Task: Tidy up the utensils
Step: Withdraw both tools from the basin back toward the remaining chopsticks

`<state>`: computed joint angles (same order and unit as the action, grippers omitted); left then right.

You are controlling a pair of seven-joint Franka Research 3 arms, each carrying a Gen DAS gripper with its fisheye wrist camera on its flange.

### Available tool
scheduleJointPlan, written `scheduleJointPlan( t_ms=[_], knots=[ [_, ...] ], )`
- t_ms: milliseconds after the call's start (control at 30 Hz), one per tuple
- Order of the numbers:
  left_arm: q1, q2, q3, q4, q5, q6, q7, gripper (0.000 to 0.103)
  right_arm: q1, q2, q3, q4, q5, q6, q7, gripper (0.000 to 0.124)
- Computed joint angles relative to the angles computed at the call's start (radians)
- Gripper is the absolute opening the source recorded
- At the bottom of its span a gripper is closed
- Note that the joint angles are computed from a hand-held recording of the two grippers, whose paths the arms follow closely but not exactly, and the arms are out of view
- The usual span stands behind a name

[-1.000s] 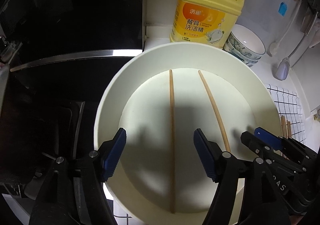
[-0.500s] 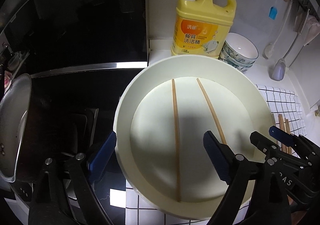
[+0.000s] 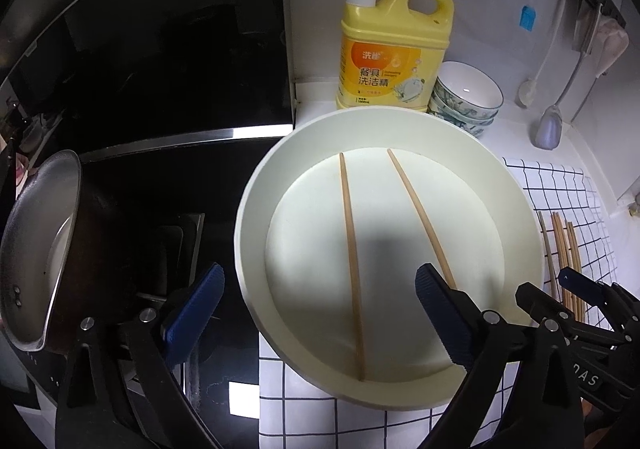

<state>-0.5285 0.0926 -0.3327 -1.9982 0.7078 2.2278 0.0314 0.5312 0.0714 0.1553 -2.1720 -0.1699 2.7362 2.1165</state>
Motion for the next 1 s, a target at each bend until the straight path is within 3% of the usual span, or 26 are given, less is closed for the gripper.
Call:
scheduleJointPlan(
  t_ms=[367,533,700,1000],
  knots=[
    [-0.061,0.089,-0.007,0.107,0.026,-0.02,0.006,0.095,-0.066,-0.137,0.003,-0.165,0.003,0.035,0.029,0.074],
    [-0.119,0.174,0.001,0.228,0.052,-0.049,0.004,0.095,-0.12,-0.222,0.007,-0.254,0.029,0.055,-0.019,0.074],
    [-0.202,0.282,0.02,0.384,0.064,-0.102,-0.019,0.096,-0.177,-0.312,-0.009,-0.351,0.09,0.074,-0.138,0.074],
    [-0.369,0.525,0.09,0.75,0.033,-0.239,-0.035,0.096,-0.223,-0.392,-0.107,-0.457,0.277,0.113,-0.506,0.074]
  ],
)
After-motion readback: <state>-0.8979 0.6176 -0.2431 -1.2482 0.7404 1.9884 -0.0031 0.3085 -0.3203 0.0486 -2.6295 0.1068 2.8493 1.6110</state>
